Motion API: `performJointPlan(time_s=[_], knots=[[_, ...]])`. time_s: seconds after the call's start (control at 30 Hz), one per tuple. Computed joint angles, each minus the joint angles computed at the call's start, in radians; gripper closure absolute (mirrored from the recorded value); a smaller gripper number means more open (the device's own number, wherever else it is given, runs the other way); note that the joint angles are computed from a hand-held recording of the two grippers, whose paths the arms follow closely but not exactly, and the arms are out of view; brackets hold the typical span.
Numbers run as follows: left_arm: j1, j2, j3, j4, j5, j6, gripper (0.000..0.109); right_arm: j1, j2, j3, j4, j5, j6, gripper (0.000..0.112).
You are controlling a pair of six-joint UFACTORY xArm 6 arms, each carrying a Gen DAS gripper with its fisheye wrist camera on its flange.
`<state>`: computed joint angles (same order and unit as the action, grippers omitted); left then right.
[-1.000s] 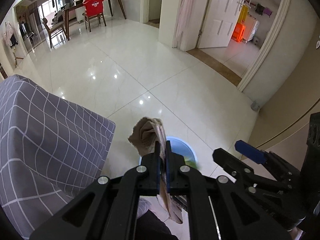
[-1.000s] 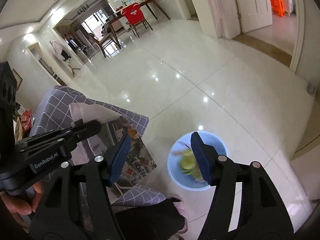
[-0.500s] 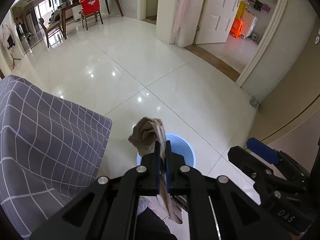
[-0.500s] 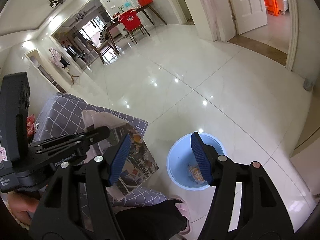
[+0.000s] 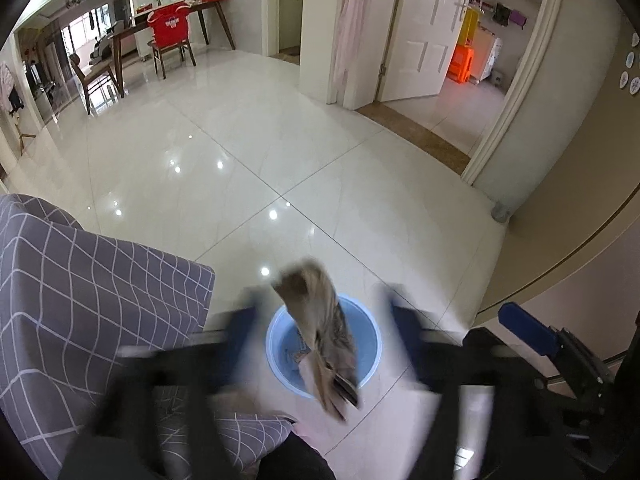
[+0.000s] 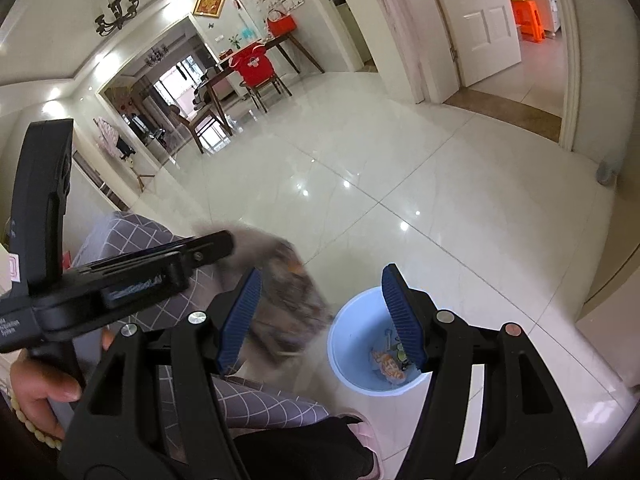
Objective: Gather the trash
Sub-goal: 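Drop the brown cloth into the blue bucket with the left tool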
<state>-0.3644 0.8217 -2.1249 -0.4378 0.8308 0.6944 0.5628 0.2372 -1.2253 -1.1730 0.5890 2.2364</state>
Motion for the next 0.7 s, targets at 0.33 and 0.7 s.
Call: performJointPlan(time_s=[0.33,0.7], knots=[[0.016,-0.107,0.153,0.026,-0.086,0.028,0.031,0.012,0.015,-0.030,0.009,-0.008,-0.026,0.050],[0.087,-0.237,0.281,0.007,-0.132,0.064,0.031,0.047,0.091,-0.189,0.044,-0.012,-0.144,0.050]])
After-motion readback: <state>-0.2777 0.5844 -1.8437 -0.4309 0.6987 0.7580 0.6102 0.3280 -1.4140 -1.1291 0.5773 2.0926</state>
